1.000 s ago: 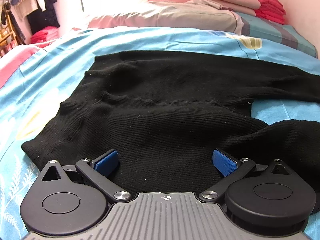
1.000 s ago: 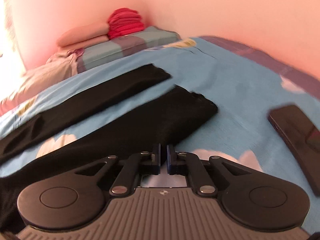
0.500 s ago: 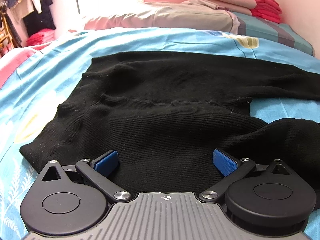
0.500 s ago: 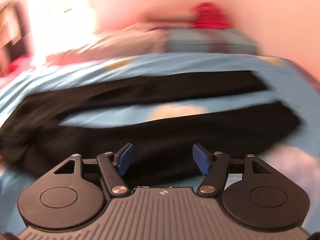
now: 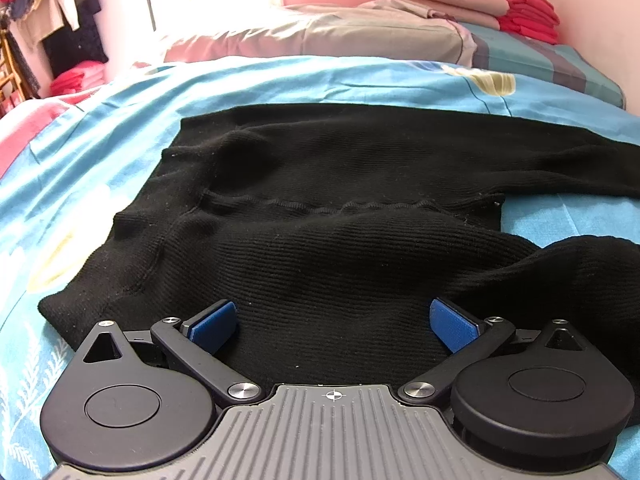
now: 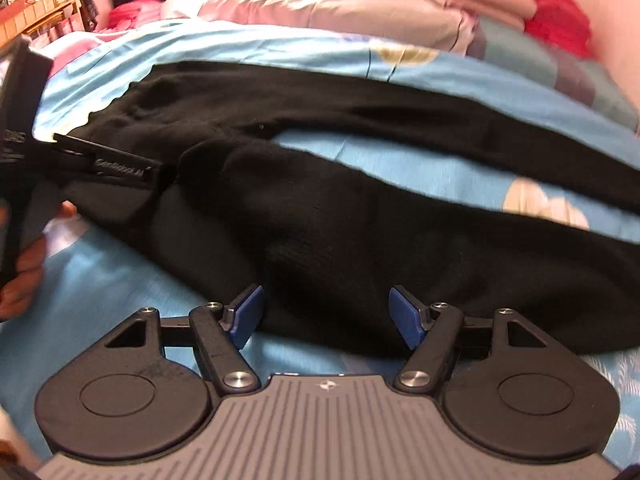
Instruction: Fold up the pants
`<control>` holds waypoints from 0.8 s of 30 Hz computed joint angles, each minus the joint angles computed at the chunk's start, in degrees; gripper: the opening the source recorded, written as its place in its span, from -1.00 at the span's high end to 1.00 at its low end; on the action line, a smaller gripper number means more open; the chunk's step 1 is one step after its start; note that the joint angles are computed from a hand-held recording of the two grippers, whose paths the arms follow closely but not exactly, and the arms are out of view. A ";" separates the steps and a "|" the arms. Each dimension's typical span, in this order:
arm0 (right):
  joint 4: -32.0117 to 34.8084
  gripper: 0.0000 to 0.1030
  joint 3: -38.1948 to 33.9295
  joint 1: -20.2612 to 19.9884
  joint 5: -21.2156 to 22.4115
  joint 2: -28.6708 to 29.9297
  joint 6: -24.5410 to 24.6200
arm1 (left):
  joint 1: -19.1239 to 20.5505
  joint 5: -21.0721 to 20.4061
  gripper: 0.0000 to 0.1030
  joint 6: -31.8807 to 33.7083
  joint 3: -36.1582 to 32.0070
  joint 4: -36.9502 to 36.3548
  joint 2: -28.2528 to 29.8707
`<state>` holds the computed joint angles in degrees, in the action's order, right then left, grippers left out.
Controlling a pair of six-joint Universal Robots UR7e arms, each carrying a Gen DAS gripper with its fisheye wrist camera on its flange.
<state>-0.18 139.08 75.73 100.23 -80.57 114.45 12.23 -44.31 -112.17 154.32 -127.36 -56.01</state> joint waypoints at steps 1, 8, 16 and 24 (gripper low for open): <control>0.05 -0.42 0.44 -0.23 -1.12 -1.41 0.47 | 0.11 0.10 -1.00 0.00 -0.02 0.10 -0.05; -5.78 -0.55 -1.98 1.89 -0.57 6.91 4.53 | -0.12 0.30 -1.00 -0.42 -0.13 0.39 0.35; 2.93 -0.56 -2.66 -2.41 -2.74 -1.80 -1.08 | -1.67 1.34 -1.00 -1.83 1.51 -2.12 1.89; 3.56 -0.81 -4.39 -10.37 -4.69 -4.33 -3.72 | -1.85 1.44 -1.00 -2.23 1.65 -2.28 2.05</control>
<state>3.38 134.69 65.36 95.54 -84.90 110.73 10.38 -42.87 -114.40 155.97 -129.63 -53.95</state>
